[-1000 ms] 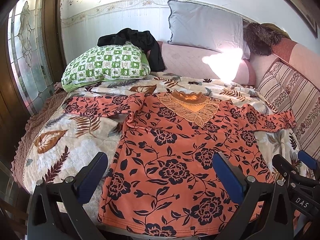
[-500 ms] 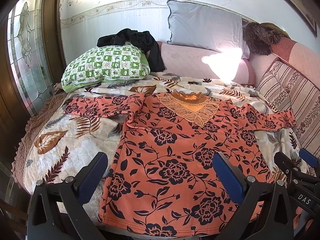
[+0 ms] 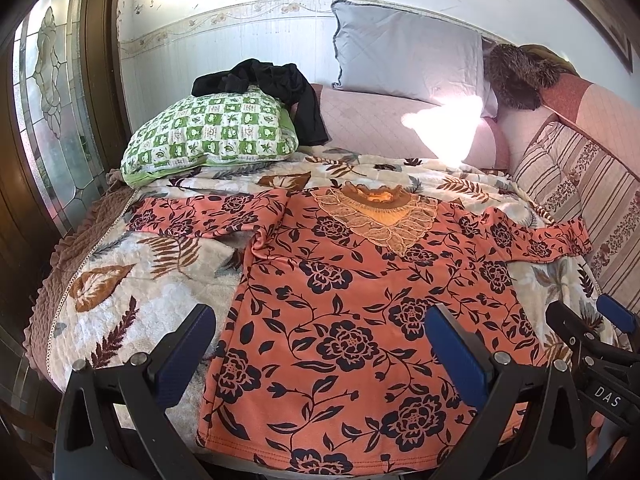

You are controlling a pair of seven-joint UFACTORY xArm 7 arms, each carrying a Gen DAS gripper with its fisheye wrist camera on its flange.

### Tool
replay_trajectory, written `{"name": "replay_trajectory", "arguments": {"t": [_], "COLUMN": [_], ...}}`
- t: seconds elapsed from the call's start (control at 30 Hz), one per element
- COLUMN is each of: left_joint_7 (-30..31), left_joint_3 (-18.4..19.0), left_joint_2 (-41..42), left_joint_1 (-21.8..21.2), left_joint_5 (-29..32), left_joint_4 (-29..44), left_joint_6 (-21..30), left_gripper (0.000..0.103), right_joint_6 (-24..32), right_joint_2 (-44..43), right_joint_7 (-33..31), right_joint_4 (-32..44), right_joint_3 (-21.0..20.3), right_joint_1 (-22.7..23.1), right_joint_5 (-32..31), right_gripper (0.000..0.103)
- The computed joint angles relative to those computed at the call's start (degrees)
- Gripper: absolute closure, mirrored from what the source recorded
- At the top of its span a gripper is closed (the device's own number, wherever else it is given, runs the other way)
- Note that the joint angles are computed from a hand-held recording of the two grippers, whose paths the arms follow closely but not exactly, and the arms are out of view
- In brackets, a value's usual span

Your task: Fold small clothes

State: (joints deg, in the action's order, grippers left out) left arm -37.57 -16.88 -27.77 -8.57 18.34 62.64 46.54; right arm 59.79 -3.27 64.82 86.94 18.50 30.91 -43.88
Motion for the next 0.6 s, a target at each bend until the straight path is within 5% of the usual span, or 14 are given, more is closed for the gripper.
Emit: {"name": "replay_trajectory", "arguments": {"t": [0.6], "left_joint_7": [-0.2], "left_joint_3": [0.1], "left_joint_2": [0.1], "left_joint_1": [-0.1], "left_joint_5": [0.1], "left_joint_4": [0.0], "left_joint_6": [-0.2], "left_gripper": [0.0], "right_joint_6": [-0.3], "right_joint_2": [0.8], "right_joint_7": [-1.0], "right_joint_4": [0.9], "right_joint_3": [-0.5], "right_joint_1": [0.5], "right_joint_5": [-0.1], "right_gripper": [0.0]}}
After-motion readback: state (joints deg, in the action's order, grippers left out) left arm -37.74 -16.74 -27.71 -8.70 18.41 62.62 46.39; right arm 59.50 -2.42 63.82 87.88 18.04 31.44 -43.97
